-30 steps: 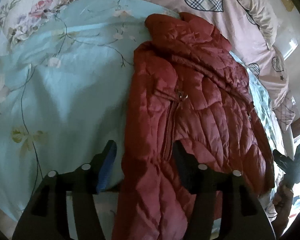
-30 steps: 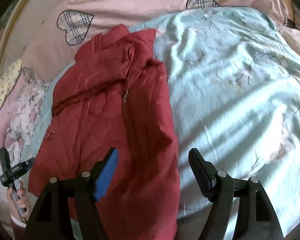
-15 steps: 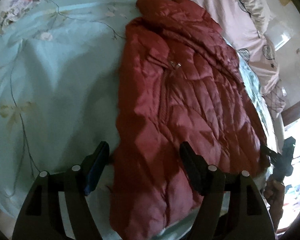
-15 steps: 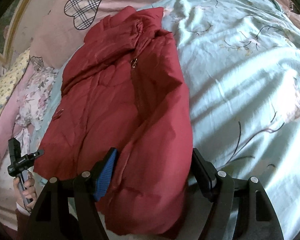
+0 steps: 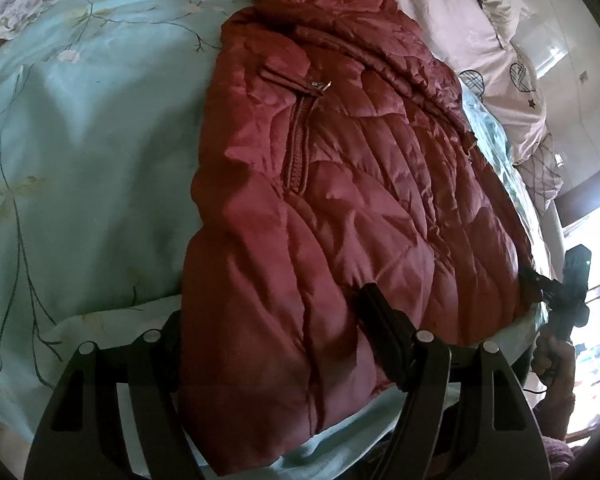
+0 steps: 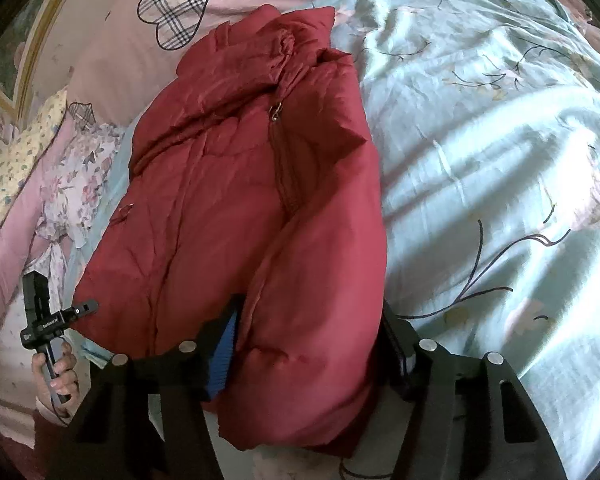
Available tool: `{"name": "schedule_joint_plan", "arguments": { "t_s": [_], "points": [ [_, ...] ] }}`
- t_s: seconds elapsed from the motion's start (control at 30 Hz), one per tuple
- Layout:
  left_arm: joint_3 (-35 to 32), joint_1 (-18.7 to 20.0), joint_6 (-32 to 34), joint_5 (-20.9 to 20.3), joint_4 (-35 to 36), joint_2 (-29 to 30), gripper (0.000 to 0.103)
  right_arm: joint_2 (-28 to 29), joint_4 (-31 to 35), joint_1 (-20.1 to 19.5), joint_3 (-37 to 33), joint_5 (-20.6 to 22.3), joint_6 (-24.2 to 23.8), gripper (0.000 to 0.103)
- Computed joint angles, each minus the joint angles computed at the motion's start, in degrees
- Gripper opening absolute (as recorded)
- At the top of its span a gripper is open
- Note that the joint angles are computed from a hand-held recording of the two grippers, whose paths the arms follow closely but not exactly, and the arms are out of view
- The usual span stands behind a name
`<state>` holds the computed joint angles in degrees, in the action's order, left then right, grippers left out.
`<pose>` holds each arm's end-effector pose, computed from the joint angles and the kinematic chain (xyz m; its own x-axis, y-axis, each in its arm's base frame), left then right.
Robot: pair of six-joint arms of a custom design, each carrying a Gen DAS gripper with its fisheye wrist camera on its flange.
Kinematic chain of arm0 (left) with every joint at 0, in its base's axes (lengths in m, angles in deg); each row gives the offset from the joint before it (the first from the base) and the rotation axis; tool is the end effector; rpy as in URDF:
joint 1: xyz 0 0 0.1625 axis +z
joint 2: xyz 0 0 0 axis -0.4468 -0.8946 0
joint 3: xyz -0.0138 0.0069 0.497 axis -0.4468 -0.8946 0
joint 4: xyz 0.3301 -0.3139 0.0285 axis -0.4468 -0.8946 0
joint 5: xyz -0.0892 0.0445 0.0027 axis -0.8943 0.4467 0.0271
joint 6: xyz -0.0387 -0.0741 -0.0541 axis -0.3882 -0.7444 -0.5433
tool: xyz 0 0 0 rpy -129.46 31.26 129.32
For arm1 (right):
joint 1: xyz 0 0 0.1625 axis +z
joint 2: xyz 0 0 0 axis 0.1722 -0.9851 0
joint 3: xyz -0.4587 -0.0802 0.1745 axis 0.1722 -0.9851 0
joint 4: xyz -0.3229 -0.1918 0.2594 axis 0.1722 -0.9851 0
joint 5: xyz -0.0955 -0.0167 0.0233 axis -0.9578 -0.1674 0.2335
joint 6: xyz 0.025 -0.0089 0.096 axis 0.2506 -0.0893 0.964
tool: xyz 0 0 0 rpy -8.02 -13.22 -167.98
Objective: Fold large clothes
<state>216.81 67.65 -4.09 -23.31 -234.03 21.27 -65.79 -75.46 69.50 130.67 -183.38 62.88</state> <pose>-0.2503 -0.4689 0.1482 -0.9195 -0.1549 -0.3612 0.0141 0.9055 -0.4241 0.0121 -0.5583 0.4024 -0.9326 -0.1477 0.3294 -0.2507 0.9215 -0.2965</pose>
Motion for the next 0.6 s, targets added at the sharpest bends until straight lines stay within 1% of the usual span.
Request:
{"name": "schedule_joint_plan", "arguments": {
  "t_s": [0.1,0.13,0.17,0.2,0.23,0.27,0.3,0.33,0.37,0.47,0.6],
  "points": [
    [0.07,-0.08,0.39,-0.04,-0.70,0.31,0.073,-0.19,0.33,-0.21,-0.06,0.66,-0.07,0.053],
    [0.06,-0.18,0.61,0.05,-0.89,0.44,0.073,-0.32,0.53,-0.43,-0.09,1.30,-0.13,0.048],
    [0.07,-0.29,0.97,0.11,-1.03,0.54,0.069,-0.45,0.87,-0.68,-0.15,2.09,-0.19,0.044],
    [-0.01,-0.36,1.19,0.11,-1.01,0.65,0.067,-0.60,1.07,-0.89,-0.18,2.70,-0.33,0.043],
    [-0.06,-0.43,1.32,0.11,-1.06,0.76,0.059,-0.74,1.24,-1.07,-0.18,3.20,-0.37,0.040],
    [0.04,-0.50,1.85,0.00,-1.57,0.77,0.049,-0.89,1.48,-1.29,-0.20,3.84,-0.36,0.039],
    [0.09,-0.61,2.02,0.00,-1.97,0.80,0.045,-1.06,1.53,-1.49,-0.15,4.45,-0.32,0.038],
    [0.25,-0.65,2.33,-0.04,-2.62,0.75,0.036,-1.25,1.67,-1.68,-0.09,4.96,-0.38,0.035],
    [0.49,-0.70,2.96,-0.14,-3.86,0.85,0.031,-1.41,1.92,-1.84,-0.07,5.57,-0.41,0.033],
    [0.85,-1.26,3.48,0.37,-4.87,0.55,0.023,-2.01,2.42,-1.89,0.02,6.72,-0.82,0.029],
    [1.07,-2.43,4.11,1.37,-5.58,0.06,0.019,-3.32,3.99,-2.24,-0.13,10.05,-2.31,0.025]
  ]
}}
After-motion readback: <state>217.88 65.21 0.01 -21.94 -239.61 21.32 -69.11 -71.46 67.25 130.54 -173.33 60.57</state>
